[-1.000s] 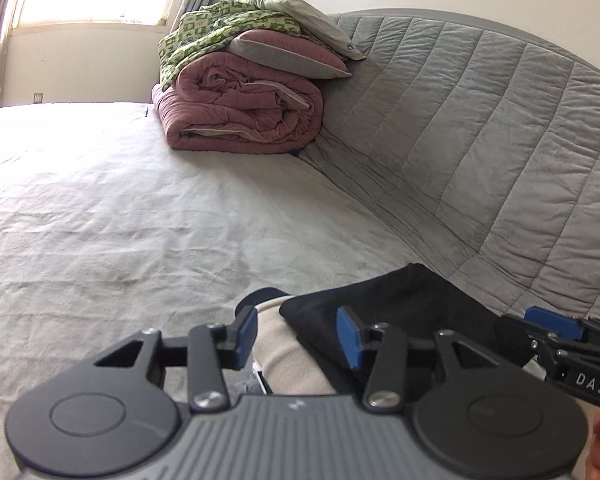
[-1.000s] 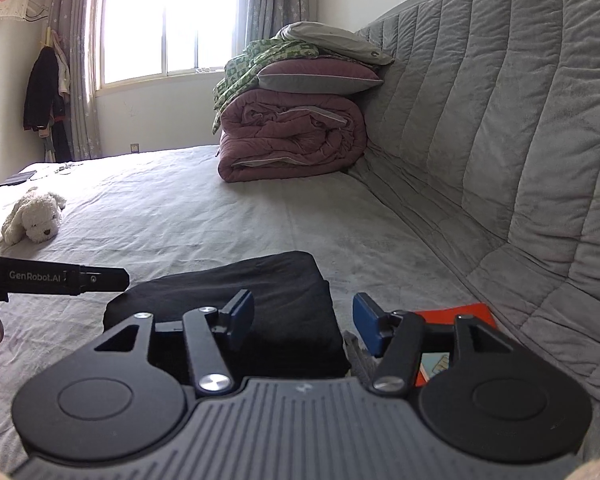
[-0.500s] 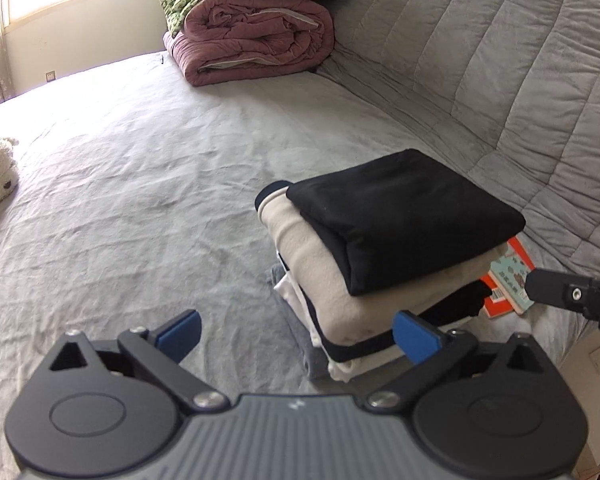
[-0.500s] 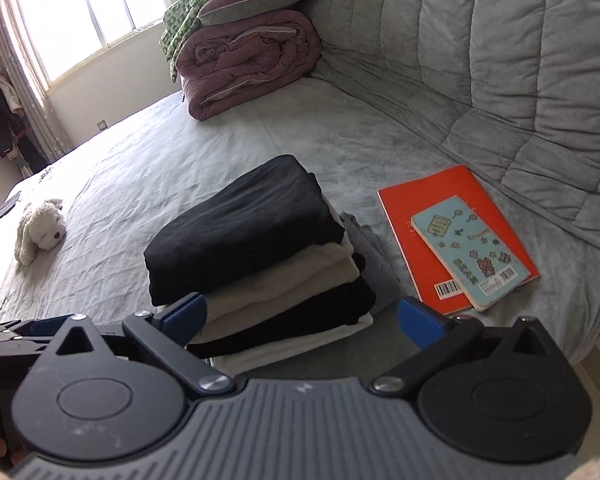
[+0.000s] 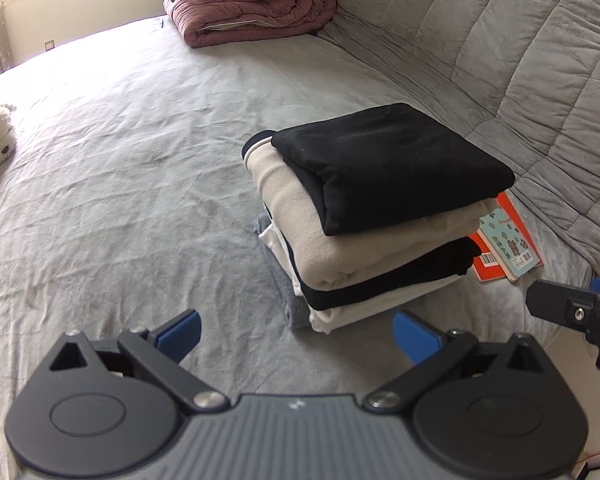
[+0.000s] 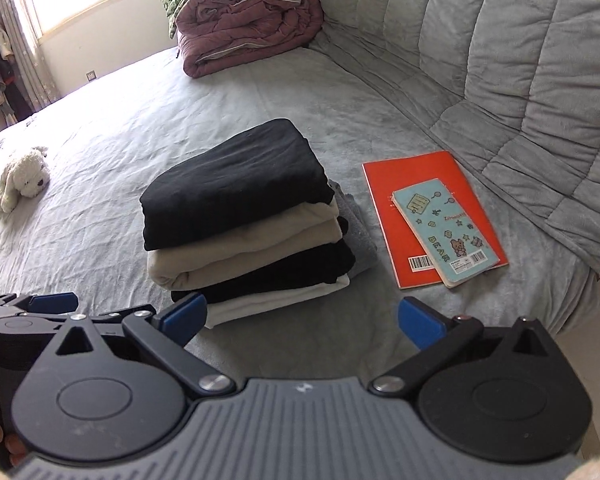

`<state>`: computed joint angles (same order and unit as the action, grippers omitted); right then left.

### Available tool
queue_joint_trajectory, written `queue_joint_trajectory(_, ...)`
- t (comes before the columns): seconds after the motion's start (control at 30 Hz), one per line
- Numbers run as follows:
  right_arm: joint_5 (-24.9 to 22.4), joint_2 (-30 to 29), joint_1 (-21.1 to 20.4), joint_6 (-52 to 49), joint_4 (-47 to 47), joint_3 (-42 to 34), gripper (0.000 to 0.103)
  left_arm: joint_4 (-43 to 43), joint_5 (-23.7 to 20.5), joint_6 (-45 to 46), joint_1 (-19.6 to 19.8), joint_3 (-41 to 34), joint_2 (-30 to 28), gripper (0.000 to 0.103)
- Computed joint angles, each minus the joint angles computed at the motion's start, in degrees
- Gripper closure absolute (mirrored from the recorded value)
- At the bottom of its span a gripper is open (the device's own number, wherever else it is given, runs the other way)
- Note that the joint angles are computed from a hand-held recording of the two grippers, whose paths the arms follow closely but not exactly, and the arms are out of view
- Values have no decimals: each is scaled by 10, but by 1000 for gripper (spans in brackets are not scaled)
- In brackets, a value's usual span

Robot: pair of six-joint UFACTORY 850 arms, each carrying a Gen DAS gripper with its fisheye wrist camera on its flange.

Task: Fold clothes

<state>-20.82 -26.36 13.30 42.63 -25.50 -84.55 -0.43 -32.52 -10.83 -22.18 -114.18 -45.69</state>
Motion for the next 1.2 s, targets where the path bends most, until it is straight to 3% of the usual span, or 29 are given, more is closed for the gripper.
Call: queue_joint_trajectory(1.2,-36,-8,10,-18,-17,-22,0,-4,-26,4,-1,-20,-8,1)
